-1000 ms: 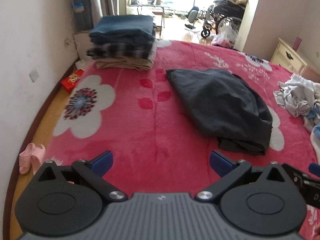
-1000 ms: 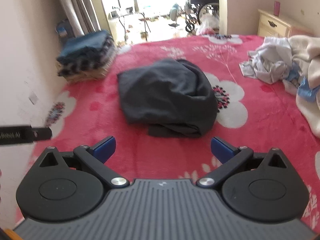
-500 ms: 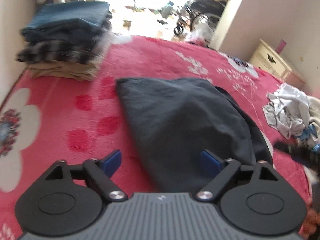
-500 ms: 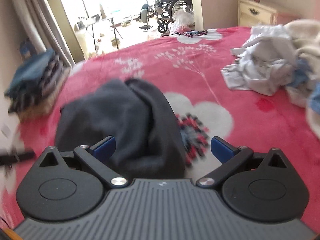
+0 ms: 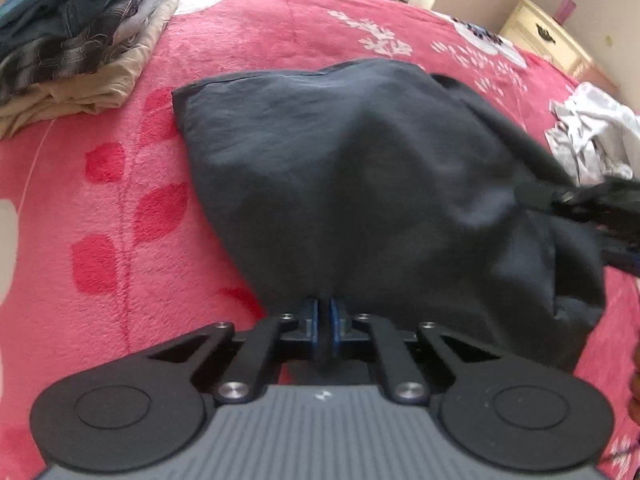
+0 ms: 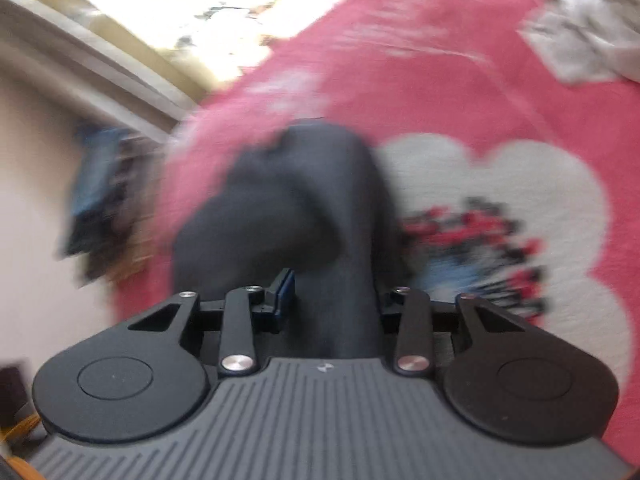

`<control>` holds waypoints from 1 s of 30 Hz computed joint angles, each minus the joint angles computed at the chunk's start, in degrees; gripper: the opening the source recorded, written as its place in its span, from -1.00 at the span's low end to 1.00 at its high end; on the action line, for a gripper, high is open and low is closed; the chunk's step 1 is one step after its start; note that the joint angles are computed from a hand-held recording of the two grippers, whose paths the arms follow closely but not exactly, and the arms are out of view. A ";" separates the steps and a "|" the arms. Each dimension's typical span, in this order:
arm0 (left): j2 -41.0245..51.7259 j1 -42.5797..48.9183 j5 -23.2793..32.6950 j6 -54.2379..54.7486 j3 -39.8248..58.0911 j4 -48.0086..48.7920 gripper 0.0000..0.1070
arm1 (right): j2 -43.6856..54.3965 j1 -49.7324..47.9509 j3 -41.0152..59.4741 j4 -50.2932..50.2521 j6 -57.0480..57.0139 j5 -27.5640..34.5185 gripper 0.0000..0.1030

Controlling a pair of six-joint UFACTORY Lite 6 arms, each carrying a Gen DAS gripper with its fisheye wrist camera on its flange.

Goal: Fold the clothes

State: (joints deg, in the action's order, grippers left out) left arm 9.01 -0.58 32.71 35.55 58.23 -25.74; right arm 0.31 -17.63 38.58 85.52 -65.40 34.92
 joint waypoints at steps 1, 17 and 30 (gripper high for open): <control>-0.75 0.26 0.47 -0.02 -0.61 0.75 -0.94 | -2.76 0.09 -2.10 1.20 -2.10 3.07 -0.35; -9.45 9.31 17.09 1.74 -2.95 9.88 -0.91 | -0.33 -9.98 5.44 -7.34 10.37 10.82 0.74; -2.71 28.71 18.23 6.09 12.57 6.60 -0.46 | 19.14 6.51 17.96 2.58 1.63 7.08 -0.38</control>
State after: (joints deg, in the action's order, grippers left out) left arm 6.31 28.13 50.94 41.64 70.80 -19.14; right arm 19.45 -11.12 56.53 88.11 -63.77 42.00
